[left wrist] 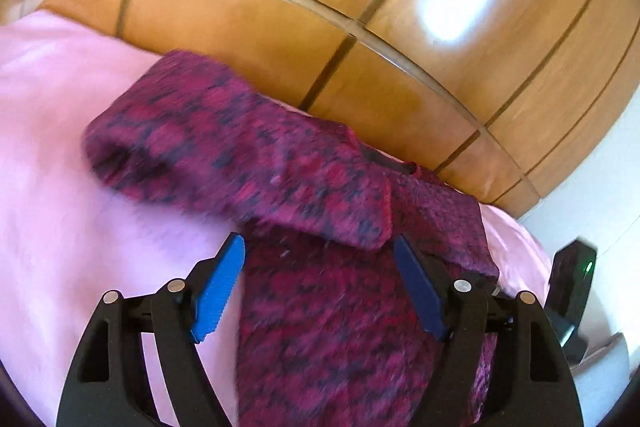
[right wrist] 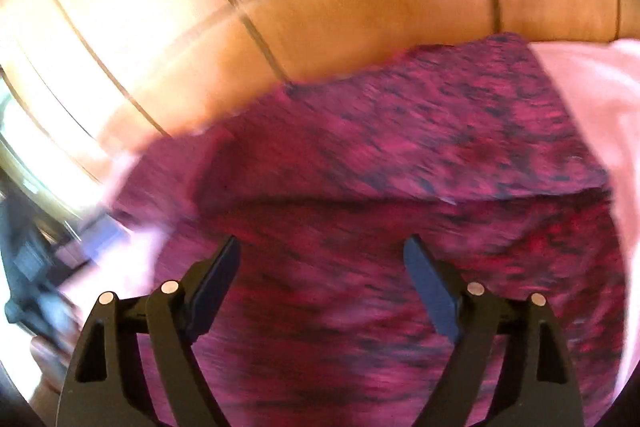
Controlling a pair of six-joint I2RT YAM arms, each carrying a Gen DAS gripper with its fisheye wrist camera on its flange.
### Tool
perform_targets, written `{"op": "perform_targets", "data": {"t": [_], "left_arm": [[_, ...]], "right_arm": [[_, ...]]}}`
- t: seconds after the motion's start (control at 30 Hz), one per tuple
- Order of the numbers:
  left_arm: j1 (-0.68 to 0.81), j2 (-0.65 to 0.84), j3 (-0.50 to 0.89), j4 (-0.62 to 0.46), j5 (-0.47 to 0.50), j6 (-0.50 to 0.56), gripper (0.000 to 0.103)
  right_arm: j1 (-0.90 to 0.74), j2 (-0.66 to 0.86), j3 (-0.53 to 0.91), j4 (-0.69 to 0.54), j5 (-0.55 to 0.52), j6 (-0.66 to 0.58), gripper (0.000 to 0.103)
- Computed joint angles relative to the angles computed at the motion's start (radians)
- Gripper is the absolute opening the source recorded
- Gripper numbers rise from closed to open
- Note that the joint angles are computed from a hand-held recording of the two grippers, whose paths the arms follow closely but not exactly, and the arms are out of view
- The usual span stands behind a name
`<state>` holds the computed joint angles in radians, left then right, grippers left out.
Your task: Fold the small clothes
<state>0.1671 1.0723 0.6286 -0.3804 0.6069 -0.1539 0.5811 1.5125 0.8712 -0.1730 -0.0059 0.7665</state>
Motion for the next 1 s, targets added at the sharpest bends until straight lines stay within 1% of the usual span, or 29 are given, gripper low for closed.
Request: {"op": "perform_targets", "data": {"t": [0.03,0.07,0.1,0.17,0.23,0.3,0.33,0.37,0.4,0.43,0.47,0.53,0.6,0.7,0.77,0.87,1.0], "left_arm": [[0.019,-0.005,-0.009,-0.005,0.003,0.006,0.076],[0.035,-0.024,-0.024,-0.018,0.007,0.012,0.076],[0.072,-0.034,-0.027,-0.046,0.022,0.033,0.076],[0.119,-0.054,-0.044,-0.076,0.031,0.054,0.076],[0.169,-0.046,-0.052,-0.089,0.046,0.083,0.076],[0.201,-0.05,-0.054,-0.115,0.053,0.102,0.076],[0.206,-0.046,-0.054,-0.117,0.035,0.104,0.076],[0.215,-0.049,-0.052,-0.127,0.015,0.109,0.076],[0.21,-0.044,-0.048,-0.123,-0.017,0.095,0.076],[0.206,-0.027,-0.043,-0.109,-0.033,0.08,0.076],[0.205,-0.017,-0.038,-0.099,-0.044,0.069,0.076],[0.182,0.003,-0.025,-0.079,-0.093,0.047,0.076],[0.17,0.018,-0.016,-0.071,-0.113,0.039,0.076],[0.085,0.064,0.006,-0.03,-0.206,-0.016,0.076],[0.027,0.104,0.031,-0.012,-0.267,-0.061,0.076],[-0.038,0.181,0.076,0.008,-0.323,-0.119,0.076],[-0.107,0.261,0.129,0.021,-0.389,-0.161,0.076]], "right_arm": [[-0.002,0.005,0.014,0.028,-0.029,0.009,0.082],[-0.001,0.024,0.039,0.043,-0.058,0.015,0.078],[0.003,0.066,0.088,0.047,-0.091,0.015,0.076],[0.027,0.139,0.177,0.025,-0.092,-0.002,0.066],[0.059,0.239,0.3,-0.013,-0.081,-0.016,0.065],[0.069,0.348,0.425,-0.064,-0.102,-0.006,0.061],[0.075,0.42,0.513,-0.111,-0.111,-0.011,0.051],[0.081,0.474,0.591,-0.167,-0.104,-0.023,0.037],[0.088,0.504,0.64,-0.208,-0.09,-0.034,0.03],[0.096,0.525,0.692,-0.248,-0.065,-0.057,0.011],[0.101,0.523,0.717,-0.272,-0.046,-0.078,0.005],[0.111,0.464,0.704,-0.277,0.019,-0.11,0.004],[0.112,0.363,0.654,-0.255,0.083,-0.147,0.004],[0.104,0.238,0.593,-0.244,0.17,-0.183,0.004],[0.087,0.164,0.544,-0.236,0.206,-0.196,0.004],[0.042,0.068,0.47,-0.237,0.258,-0.216,0.004],[-0.039,-0.006,0.382,-0.249,0.284,-0.212,0.004]]}}
